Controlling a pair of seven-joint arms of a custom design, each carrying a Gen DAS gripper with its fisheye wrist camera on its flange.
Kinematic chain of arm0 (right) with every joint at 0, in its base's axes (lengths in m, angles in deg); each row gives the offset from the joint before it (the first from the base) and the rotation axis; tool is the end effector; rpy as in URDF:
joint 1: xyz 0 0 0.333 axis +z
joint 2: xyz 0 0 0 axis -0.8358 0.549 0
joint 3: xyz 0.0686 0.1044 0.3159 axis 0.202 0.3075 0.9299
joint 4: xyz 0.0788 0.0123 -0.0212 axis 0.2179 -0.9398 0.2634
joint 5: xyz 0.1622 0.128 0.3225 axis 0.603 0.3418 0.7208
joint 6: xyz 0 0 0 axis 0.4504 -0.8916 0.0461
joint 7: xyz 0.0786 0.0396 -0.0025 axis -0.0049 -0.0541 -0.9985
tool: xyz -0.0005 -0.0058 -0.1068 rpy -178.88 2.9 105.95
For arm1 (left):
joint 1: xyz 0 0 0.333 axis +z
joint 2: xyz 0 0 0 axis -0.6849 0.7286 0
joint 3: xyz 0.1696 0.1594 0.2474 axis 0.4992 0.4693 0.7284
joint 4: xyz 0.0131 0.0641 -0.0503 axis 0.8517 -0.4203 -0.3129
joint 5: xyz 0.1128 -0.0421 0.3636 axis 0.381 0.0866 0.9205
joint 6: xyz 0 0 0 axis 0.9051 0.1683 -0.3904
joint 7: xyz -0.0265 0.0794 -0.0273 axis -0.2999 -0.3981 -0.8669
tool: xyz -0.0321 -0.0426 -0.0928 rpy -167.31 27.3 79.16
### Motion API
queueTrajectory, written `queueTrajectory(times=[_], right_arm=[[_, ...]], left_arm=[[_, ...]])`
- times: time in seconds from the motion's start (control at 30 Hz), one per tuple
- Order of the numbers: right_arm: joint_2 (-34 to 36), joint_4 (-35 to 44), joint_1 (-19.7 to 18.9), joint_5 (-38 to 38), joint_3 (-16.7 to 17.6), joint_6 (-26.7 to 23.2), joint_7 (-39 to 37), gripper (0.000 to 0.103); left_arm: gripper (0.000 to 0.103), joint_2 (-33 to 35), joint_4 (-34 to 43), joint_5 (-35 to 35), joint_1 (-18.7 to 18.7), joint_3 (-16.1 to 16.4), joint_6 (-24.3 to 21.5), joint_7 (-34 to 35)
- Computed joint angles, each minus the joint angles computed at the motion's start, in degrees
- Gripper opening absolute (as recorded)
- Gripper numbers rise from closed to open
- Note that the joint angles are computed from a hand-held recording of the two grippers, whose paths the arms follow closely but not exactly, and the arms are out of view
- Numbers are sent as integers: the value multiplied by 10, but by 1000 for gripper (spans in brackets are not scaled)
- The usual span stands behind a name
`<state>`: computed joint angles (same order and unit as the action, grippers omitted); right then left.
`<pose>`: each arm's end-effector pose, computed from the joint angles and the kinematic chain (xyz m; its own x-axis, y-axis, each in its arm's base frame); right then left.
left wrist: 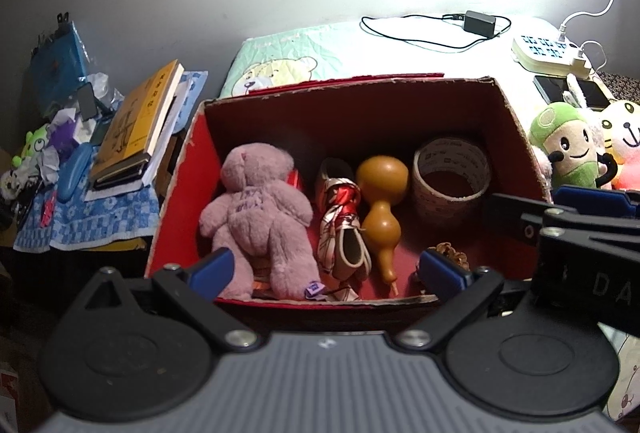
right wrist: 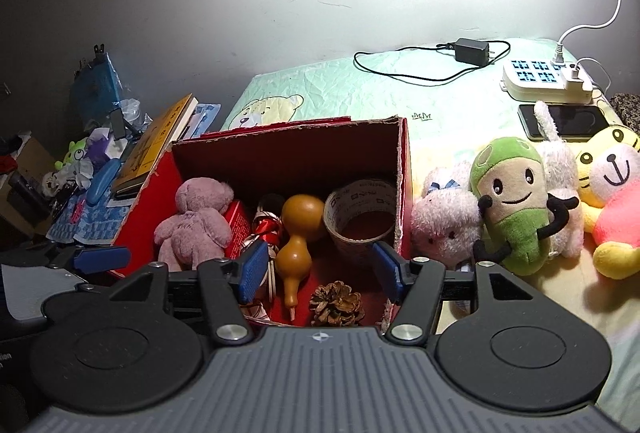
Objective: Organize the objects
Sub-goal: 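Withdraw the right gripper from the box toward the plush toys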
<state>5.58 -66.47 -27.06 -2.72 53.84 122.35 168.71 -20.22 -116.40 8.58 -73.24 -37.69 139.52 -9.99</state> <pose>0.5986 0.4187 0.4687 0.4650 -0.8354 -0.2931 -0.7319 -0.1764 -0.6582 0.5565 -0.4087 0.4558 0.2487 -0.9555 -0.1589 -0.8238 -0.1224 -0.5535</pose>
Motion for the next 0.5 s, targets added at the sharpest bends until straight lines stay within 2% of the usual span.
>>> queueTrajectory(times=[0.23,0.5], right_arm=[[-6,-4,-39,49,40,-11,-69,61],[-10,-4,-60,104,56,-29,-130,61]], left_arm=[[100,15,27,-29,-5,-3,-16,8],[100,37,66,-42,-17,-2,-43,19]])
